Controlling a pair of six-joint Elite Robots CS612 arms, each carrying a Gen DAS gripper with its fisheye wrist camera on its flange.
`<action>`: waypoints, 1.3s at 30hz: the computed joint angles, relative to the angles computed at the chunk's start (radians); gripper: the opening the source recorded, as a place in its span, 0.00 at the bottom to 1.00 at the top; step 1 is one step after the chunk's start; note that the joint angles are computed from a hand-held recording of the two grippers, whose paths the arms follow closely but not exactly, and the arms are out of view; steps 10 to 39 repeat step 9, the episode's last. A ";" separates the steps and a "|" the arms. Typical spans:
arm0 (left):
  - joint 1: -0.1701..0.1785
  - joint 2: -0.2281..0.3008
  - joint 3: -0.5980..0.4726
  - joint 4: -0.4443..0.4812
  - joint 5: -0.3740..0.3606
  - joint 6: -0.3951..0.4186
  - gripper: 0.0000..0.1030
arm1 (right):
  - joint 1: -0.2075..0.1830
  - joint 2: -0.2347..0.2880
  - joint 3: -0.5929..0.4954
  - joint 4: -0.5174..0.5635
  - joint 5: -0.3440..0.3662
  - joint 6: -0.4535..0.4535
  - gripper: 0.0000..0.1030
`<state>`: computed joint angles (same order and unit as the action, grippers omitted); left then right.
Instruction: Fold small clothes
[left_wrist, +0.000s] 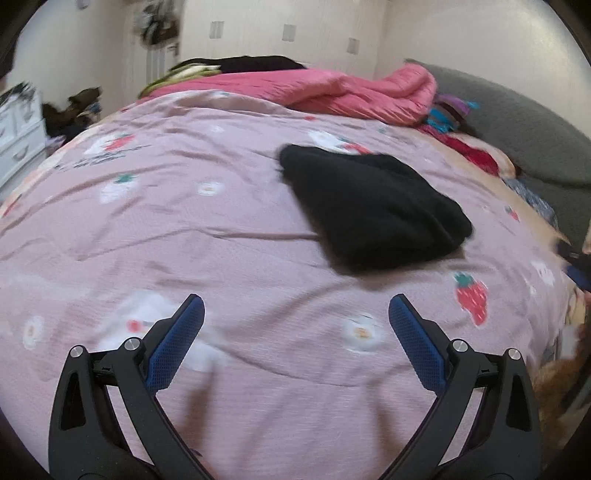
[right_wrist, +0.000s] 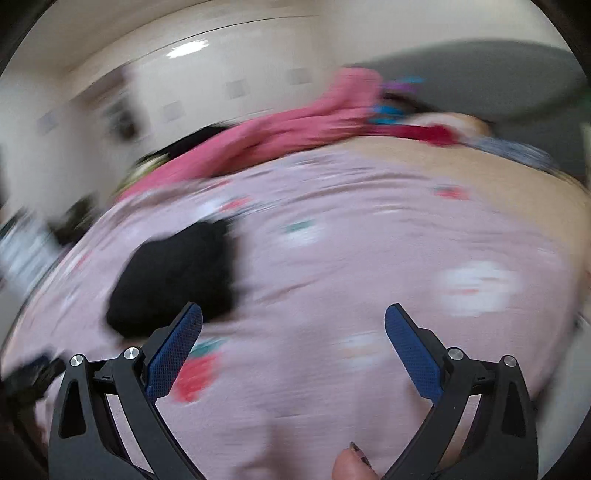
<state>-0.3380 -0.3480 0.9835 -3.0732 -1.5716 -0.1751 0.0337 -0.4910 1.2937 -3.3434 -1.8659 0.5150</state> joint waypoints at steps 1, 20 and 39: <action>0.018 -0.003 -0.002 0.017 0.000 -0.026 0.91 | -0.013 -0.023 0.037 0.009 -0.049 0.060 0.96; 0.157 0.023 -0.098 0.262 0.324 -0.211 0.91 | -0.190 -0.140 0.292 0.492 -0.394 0.550 0.96; 0.157 0.023 -0.098 0.262 0.324 -0.211 0.91 | -0.190 -0.140 0.292 0.492 -0.394 0.550 0.96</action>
